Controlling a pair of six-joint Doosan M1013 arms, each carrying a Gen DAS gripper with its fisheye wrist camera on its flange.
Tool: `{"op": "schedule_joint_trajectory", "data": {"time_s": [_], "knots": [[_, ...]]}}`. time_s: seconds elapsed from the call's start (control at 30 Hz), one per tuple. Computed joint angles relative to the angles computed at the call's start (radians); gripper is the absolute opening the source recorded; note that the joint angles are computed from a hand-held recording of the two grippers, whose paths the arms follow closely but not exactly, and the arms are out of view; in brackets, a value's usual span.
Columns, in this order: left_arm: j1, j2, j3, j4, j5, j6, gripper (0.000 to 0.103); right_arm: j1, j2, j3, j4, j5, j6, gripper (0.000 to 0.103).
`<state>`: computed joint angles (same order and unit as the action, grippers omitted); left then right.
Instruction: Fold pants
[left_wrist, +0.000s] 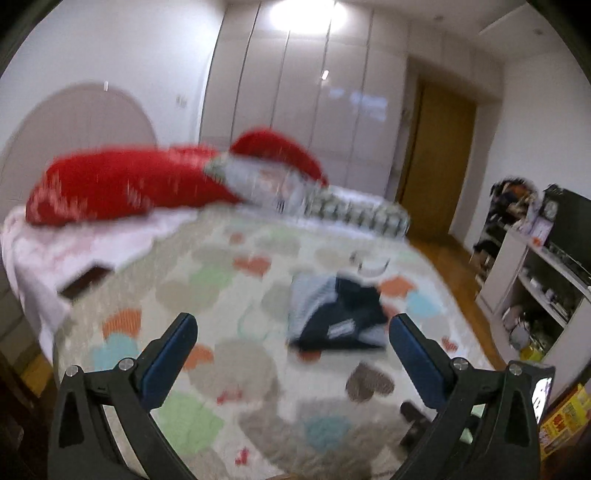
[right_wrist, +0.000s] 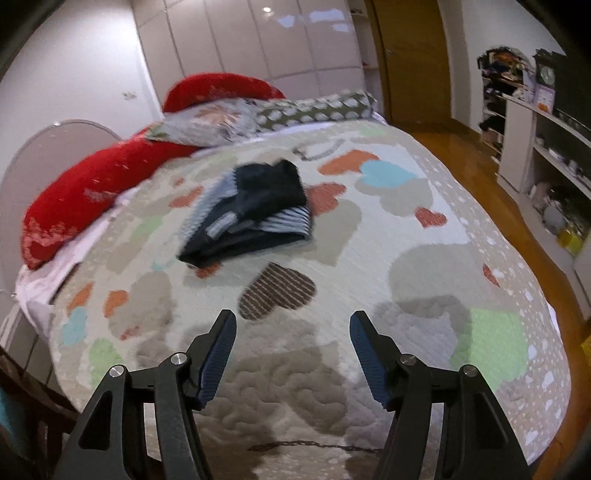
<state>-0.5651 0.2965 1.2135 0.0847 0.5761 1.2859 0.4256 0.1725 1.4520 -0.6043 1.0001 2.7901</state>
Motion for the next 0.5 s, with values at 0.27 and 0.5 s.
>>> {"op": "schedule_joint_trajectory", "data": {"time_s": [0.27, 0.5], "knots": [[0.022, 0.050, -0.042, -0.139, 0.183, 0.060, 0.103, -0.014, 0.027, -0.017, 0.053, 0.115, -0.006, 0.069], [0.025, 0.071, -0.063, -0.150, 0.244, 0.071, 0.103, -0.020, 0.050, -0.034, 0.132, 0.137, -0.087, 0.069]]}}
